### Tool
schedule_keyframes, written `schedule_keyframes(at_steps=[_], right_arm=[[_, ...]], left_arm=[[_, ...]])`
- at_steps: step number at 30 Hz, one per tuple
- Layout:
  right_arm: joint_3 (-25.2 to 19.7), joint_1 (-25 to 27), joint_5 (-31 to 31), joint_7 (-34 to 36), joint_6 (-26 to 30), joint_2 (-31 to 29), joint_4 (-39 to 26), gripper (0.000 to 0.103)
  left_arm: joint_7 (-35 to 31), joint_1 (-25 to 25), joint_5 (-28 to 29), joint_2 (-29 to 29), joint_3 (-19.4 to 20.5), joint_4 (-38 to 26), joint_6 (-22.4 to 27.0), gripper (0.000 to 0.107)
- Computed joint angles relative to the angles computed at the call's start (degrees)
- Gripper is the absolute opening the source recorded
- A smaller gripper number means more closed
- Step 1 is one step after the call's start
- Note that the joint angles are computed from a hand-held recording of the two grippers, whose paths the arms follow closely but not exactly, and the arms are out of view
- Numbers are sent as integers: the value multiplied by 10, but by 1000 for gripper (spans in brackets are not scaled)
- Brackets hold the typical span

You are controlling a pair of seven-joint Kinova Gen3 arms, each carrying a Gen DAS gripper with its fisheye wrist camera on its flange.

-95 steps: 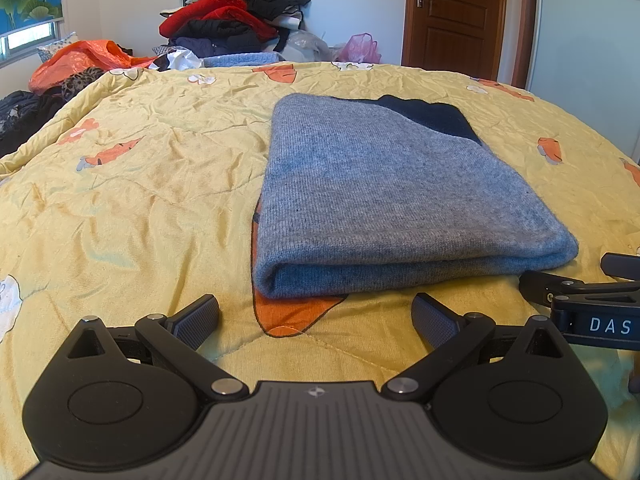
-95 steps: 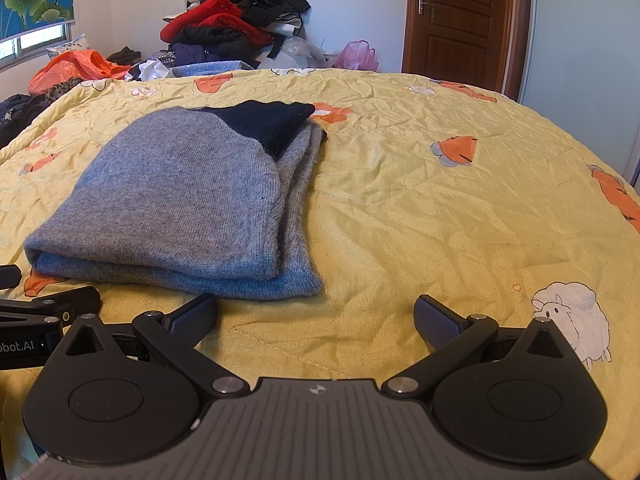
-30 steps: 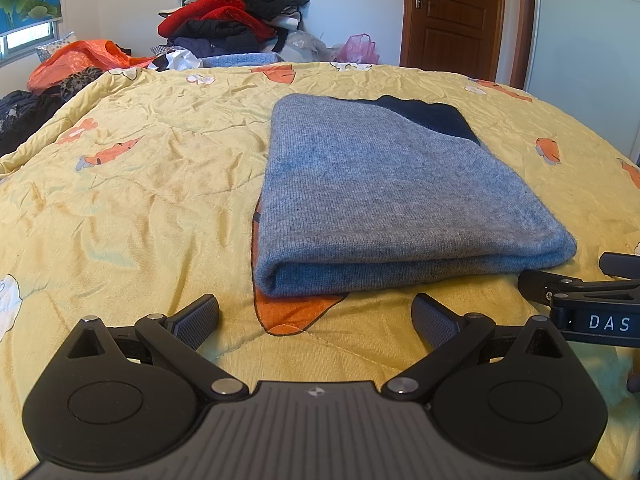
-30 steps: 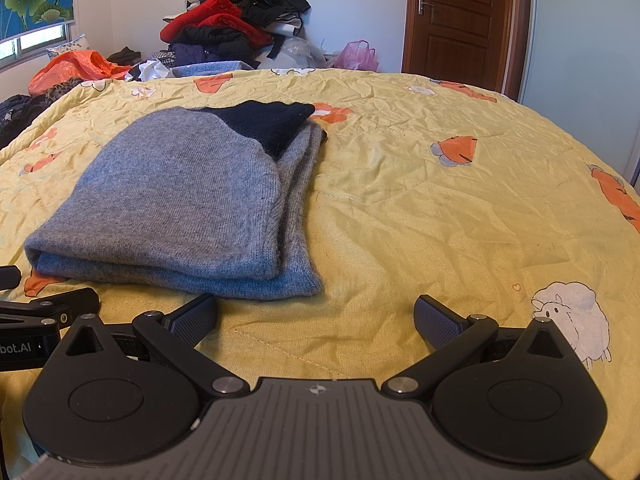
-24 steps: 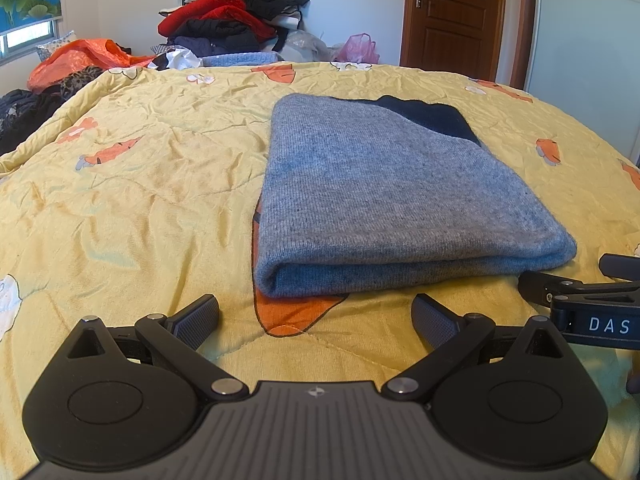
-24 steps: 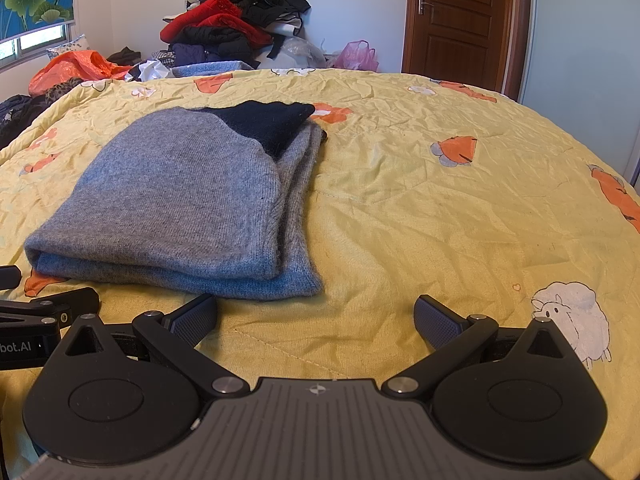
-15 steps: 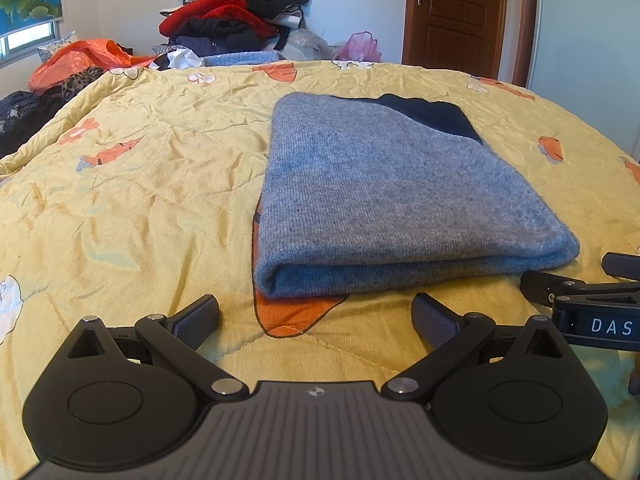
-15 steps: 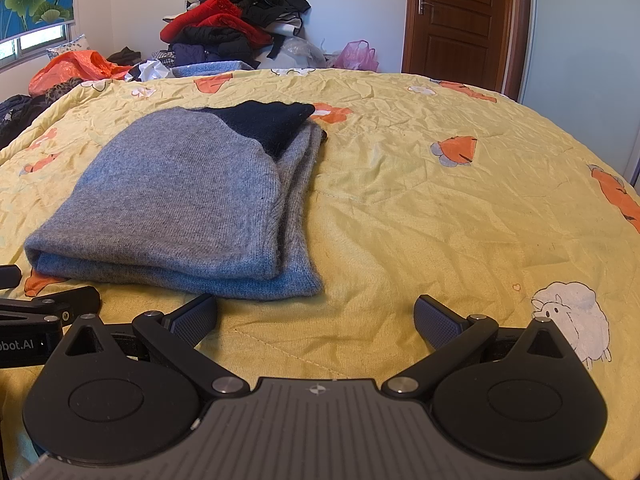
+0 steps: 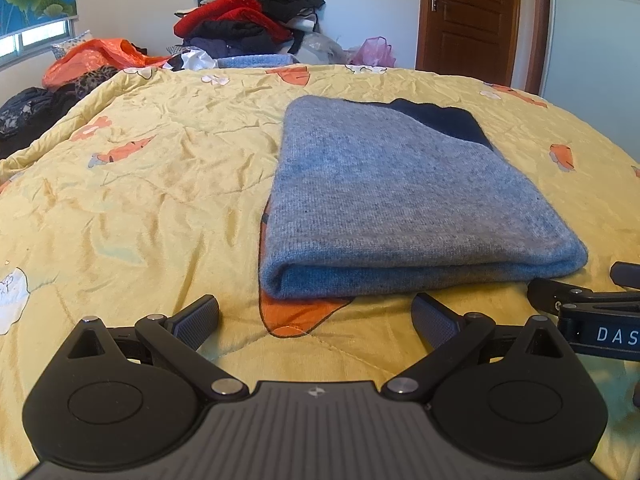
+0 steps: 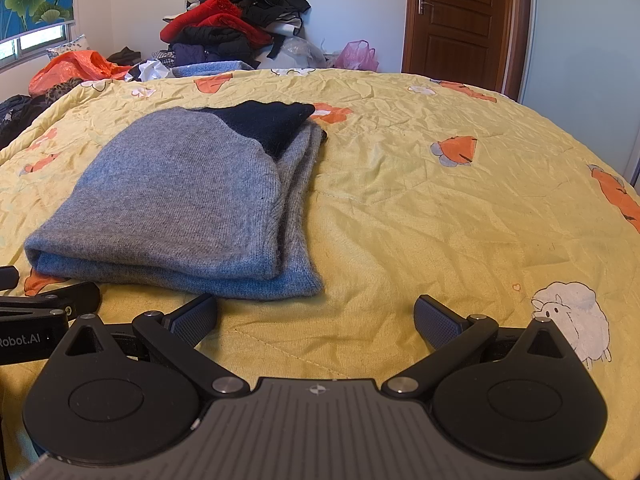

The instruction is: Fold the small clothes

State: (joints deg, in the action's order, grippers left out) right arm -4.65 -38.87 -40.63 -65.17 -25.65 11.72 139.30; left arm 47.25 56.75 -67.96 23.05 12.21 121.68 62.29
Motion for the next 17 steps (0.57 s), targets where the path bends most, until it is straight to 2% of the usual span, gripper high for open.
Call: schedule_keyframes(at_steps=[11,14,17], right_arm=[[0,0,0,0,0,0,0,103],[0,0,0,0,0,0,0,103],[0,0,0,0,0,0,0,103]], left_arm=[[1,-4,-5,-3,1,5,-6,103],[33,10,-18,-8,-2,21,-6,103],[46,5,-8,-11,7,22,2,103]])
